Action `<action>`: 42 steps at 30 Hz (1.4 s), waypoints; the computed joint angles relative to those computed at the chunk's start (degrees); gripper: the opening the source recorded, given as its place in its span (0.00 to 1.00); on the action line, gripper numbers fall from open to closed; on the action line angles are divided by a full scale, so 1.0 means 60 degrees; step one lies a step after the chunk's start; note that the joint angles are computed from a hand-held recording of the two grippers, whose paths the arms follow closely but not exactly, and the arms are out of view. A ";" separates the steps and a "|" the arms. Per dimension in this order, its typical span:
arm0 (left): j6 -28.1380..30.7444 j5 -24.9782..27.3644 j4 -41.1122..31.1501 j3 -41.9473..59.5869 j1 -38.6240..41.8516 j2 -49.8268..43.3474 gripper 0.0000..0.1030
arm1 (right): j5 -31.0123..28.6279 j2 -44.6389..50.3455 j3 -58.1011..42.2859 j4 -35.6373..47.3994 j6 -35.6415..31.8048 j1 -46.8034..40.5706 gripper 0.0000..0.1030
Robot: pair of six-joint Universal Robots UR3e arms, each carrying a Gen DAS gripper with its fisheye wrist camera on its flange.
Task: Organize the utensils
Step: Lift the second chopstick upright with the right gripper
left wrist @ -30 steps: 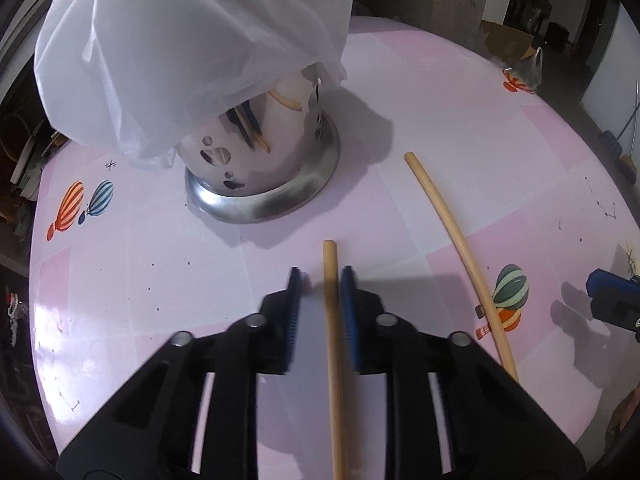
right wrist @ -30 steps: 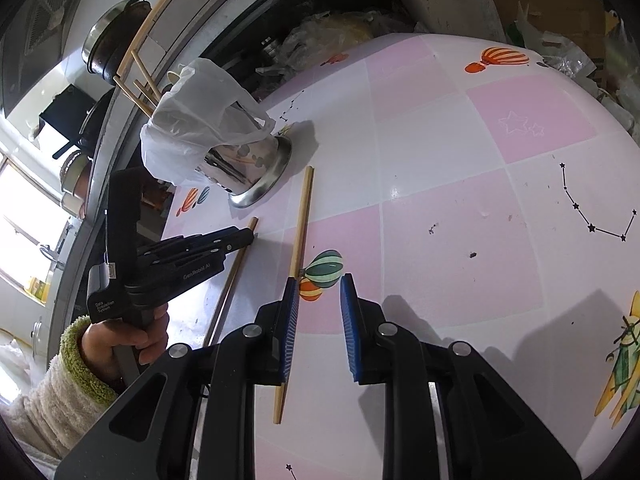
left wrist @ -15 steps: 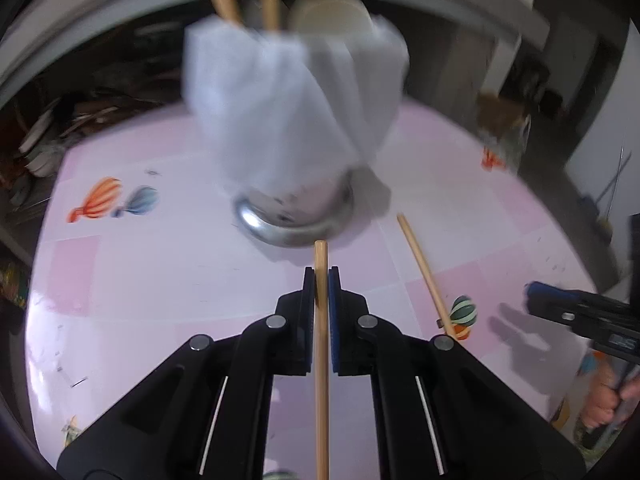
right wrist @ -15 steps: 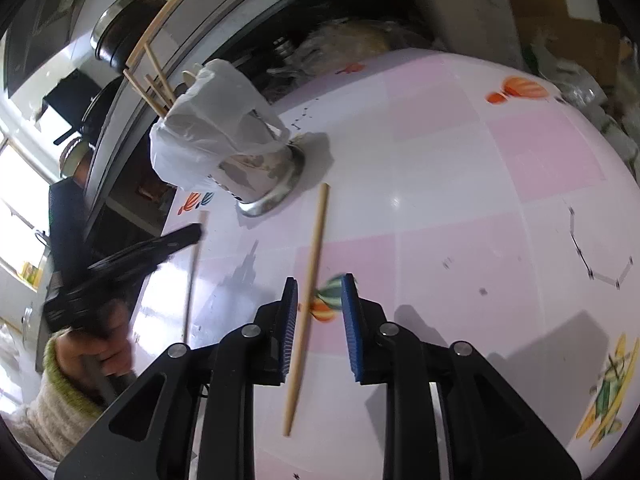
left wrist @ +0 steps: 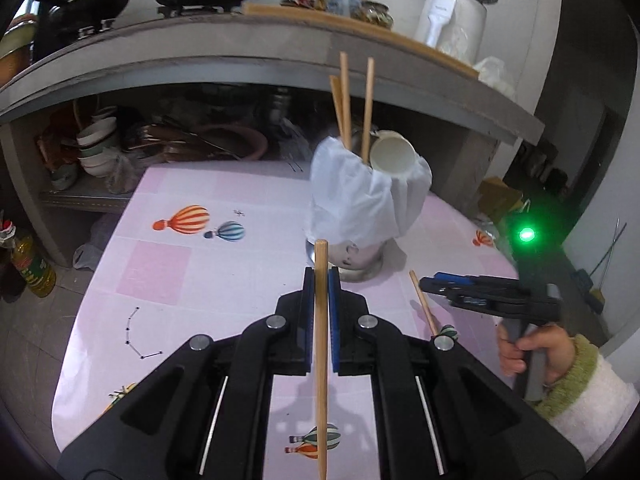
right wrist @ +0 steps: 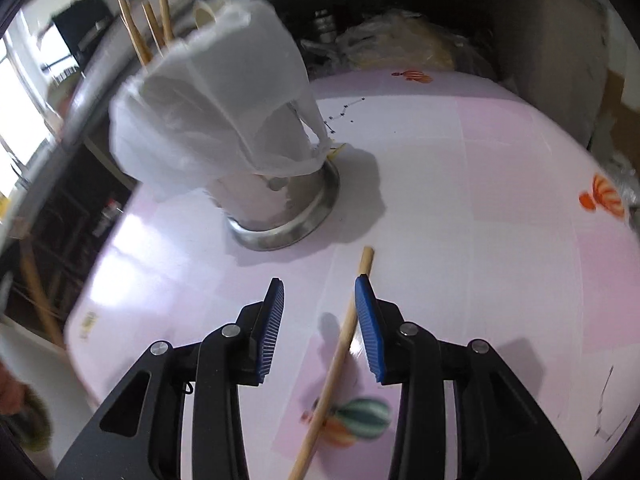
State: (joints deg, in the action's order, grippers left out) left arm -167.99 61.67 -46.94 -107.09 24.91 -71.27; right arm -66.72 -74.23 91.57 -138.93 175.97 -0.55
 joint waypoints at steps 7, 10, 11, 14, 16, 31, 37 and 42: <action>0.0464 -0.0872 -0.0549 -0.0264 0.1008 0.0724 0.05 | -0.1705 0.1064 -0.1197 0.0097 0.0059 0.0778 0.33; 0.0538 -0.1004 -0.0604 -0.0330 0.1148 0.0814 0.05 | -0.2089 0.1310 -0.1474 0.0262 0.0005 0.0980 0.28; 0.0541 -0.1031 -0.0613 -0.0343 0.1167 0.0824 0.05 | -0.2226 0.1391 -0.1565 0.0334 -0.0042 0.1054 0.27; 0.0605 -0.1160 -0.0650 -0.0385 0.1285 0.0910 0.05 | -0.2554 0.1620 -0.1835 0.0530 -0.0117 0.1248 0.24; 0.0602 -0.1220 -0.0643 -0.0402 0.1338 0.0937 0.05 | -0.2764 0.1742 -0.1978 0.0537 -0.0163 0.1371 0.23; 0.0632 -0.1259 -0.0869 -0.0363 0.1379 0.1143 0.05 | -0.1665 0.1411 -0.1716 0.0458 0.0468 0.0788 0.07; 0.0496 -0.1173 -0.0728 -0.0298 0.1237 0.1113 0.05 | -0.0644 -0.0202 -0.0586 -0.0041 0.0547 0.0117 0.07; 0.0455 -0.1024 -0.0641 -0.0284 0.1060 0.1110 0.05 | 0.0379 -0.2113 0.0666 -0.0370 0.0417 -0.0636 0.07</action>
State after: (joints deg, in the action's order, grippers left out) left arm -165.26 55.53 -50.78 -108.80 31.27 -64.61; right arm -64.44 -86.91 95.56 -141.15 178.47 -4.36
